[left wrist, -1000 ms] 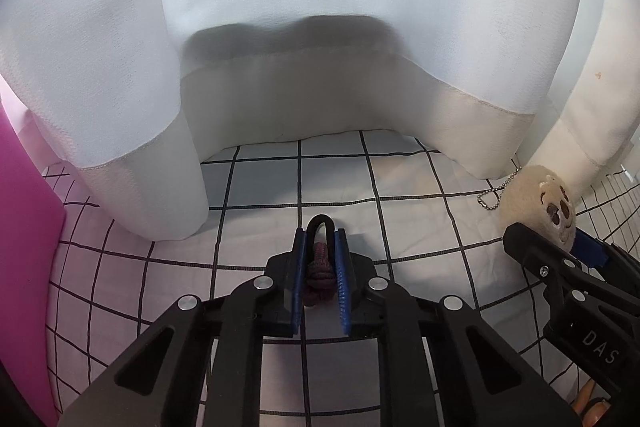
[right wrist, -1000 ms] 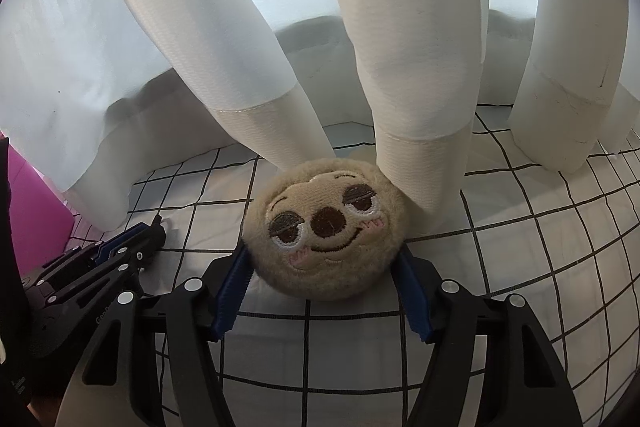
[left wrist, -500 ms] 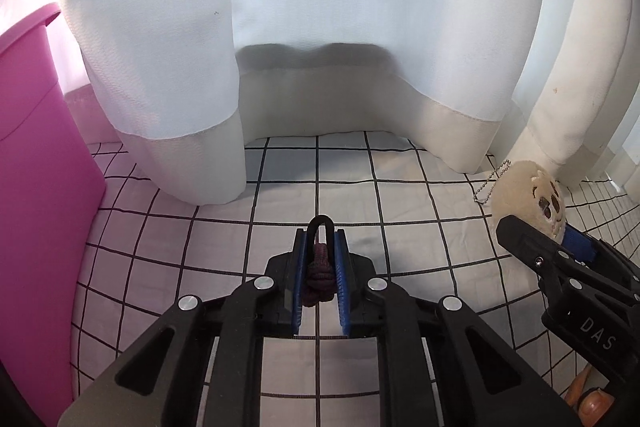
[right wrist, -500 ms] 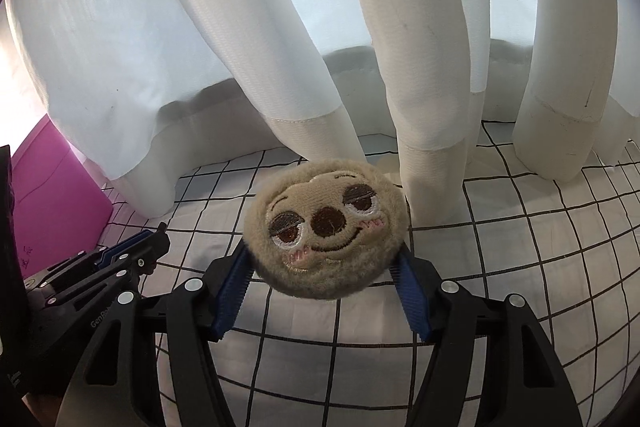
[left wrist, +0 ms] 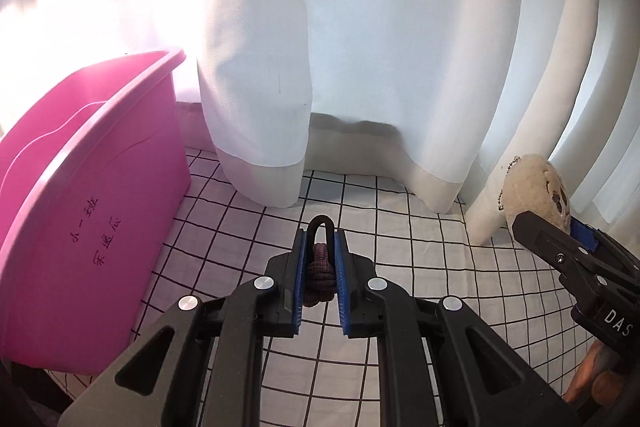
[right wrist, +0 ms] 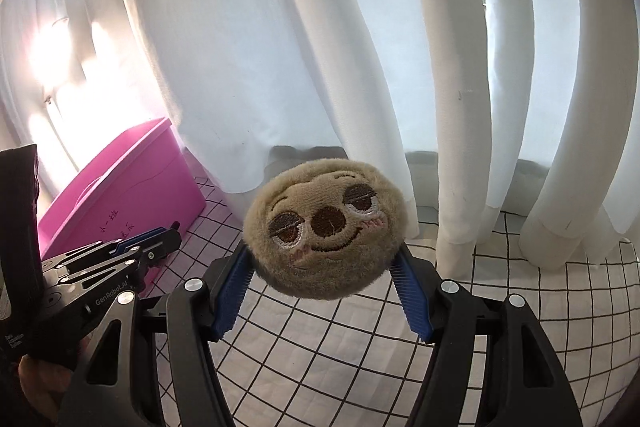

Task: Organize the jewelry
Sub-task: 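Lift and carry the hair tie and sloth plush over the pink tub with both tools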

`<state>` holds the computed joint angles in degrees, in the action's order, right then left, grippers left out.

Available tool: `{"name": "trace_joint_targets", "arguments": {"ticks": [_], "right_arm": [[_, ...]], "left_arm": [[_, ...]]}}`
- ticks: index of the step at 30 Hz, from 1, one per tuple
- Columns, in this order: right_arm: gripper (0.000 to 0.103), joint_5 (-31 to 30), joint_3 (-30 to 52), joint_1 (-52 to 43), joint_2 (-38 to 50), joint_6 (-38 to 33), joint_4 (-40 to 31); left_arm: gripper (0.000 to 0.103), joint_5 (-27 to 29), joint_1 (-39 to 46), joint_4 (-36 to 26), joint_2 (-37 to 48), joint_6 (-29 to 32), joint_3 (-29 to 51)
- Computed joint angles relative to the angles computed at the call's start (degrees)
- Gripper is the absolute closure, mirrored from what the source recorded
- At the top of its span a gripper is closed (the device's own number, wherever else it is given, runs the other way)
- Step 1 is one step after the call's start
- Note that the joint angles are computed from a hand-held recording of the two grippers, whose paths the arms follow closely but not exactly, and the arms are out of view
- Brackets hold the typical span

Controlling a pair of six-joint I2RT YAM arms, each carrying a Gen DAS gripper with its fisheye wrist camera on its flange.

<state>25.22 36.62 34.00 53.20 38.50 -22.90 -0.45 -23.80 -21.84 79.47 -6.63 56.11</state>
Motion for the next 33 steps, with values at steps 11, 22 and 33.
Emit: {"name": "trace_joint_targets", "arguments": {"ticks": [11, 22, 33], "right_arm": [[0.039, -10.16, 17.42, 4.62, 13.03, -14.75, 7.46], [0.039, -15.88, 46.74, 8.57, 39.28, -19.14, 6.16], [0.039, -20.73, 80.57, 9.31, 65.46, -17.46, -11.47]], "left_arm": [[0.089, -3.75, 13.91, -13.28, -18.19, -2.34, 2.67], [0.089, 7.29, 41.09, -18.32, -10.55, 6.89, 15.99], [0.089, 13.76, 50.08, -20.77, 9.32, 13.03, 28.35]]}}
